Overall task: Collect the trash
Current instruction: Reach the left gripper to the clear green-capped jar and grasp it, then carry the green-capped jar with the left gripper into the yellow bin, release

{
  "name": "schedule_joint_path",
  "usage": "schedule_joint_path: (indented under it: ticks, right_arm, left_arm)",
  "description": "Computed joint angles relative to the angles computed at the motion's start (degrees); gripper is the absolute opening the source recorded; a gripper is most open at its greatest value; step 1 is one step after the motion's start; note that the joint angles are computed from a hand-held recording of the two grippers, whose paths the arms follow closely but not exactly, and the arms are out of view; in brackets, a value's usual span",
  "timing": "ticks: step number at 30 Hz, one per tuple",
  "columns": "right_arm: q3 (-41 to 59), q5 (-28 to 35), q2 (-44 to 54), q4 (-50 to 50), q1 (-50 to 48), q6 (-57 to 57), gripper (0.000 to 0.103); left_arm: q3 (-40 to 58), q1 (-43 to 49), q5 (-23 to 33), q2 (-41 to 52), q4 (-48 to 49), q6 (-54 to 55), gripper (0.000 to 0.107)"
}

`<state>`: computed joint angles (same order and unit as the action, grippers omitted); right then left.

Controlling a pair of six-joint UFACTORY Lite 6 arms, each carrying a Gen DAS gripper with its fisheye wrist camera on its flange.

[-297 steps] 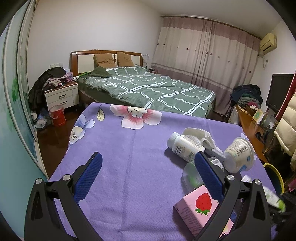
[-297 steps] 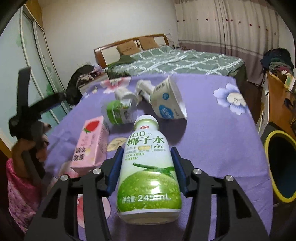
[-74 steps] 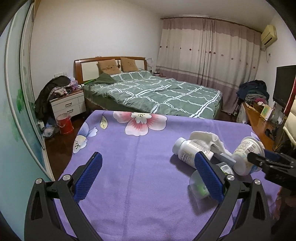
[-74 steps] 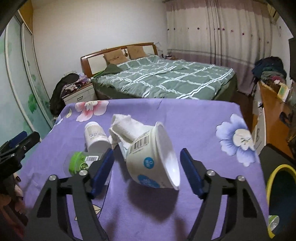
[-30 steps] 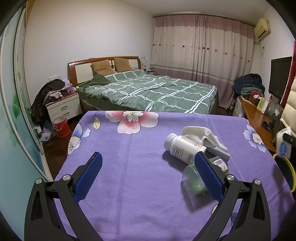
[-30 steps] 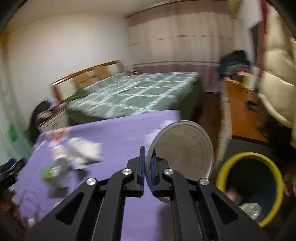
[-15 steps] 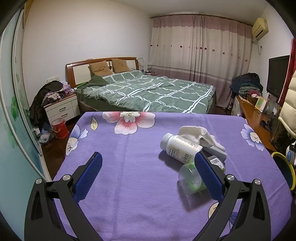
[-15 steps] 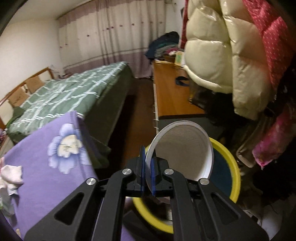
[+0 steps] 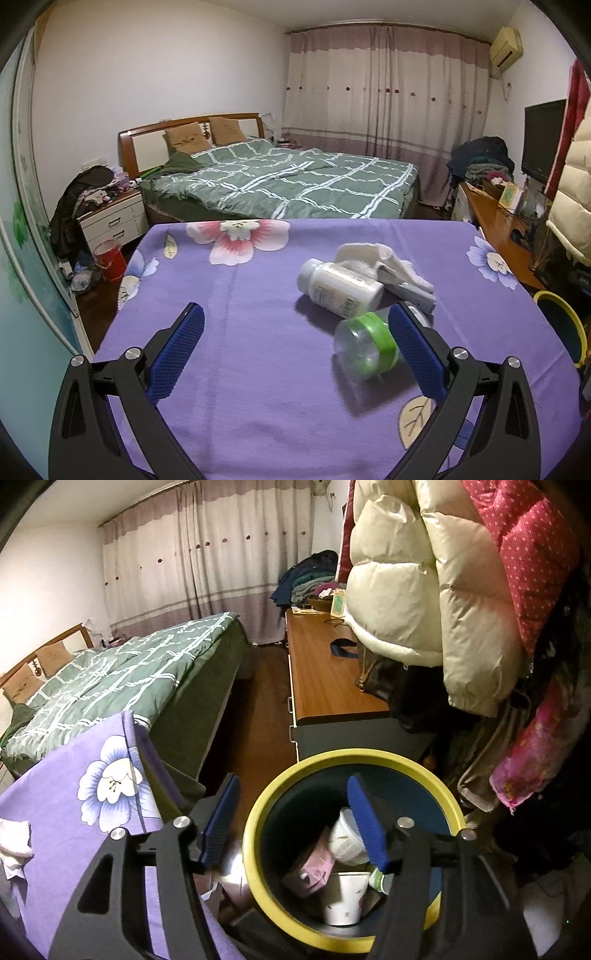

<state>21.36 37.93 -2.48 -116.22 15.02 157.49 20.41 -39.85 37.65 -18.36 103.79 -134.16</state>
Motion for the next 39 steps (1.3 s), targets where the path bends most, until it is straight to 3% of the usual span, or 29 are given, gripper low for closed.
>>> schedule_joint_path:
  ticks: [8, 14, 27, 33, 39]
  right_arm:
    - [-0.43, 0.54, -1.61, 0.54, 3.56, 0.04, 0.062]
    - [-0.98, 0.53, -3.19, -0.58, 5.5, 0.54, 0.064]
    - [-1.94, -1.45, -5.96, -4.42, 6.03, 2.05, 0.065]
    - [-1.86, -2.27, -6.31, -6.63, 5.72, 3.12, 0.067]
    - [-2.03, -1.81, -6.46, -6.68, 6.72, 3.49, 0.067]
  left_arm:
    - [6.04, -6.12, 0.17, 6.08, -6.67, 3.22, 0.098]
    - [14.59, -9.0, 0.97, 16.5, -12.28, 5.69, 0.098]
    - [28.9, -0.47, -8.73, 32.42, -19.37, 9.39, 0.098]
    - [32.02, 0.05, -7.98, 36.19, -20.9, 10.33, 0.098]
    - [32.41, 0.88, -8.61, 36.72, -20.51, 10.19, 0.077]
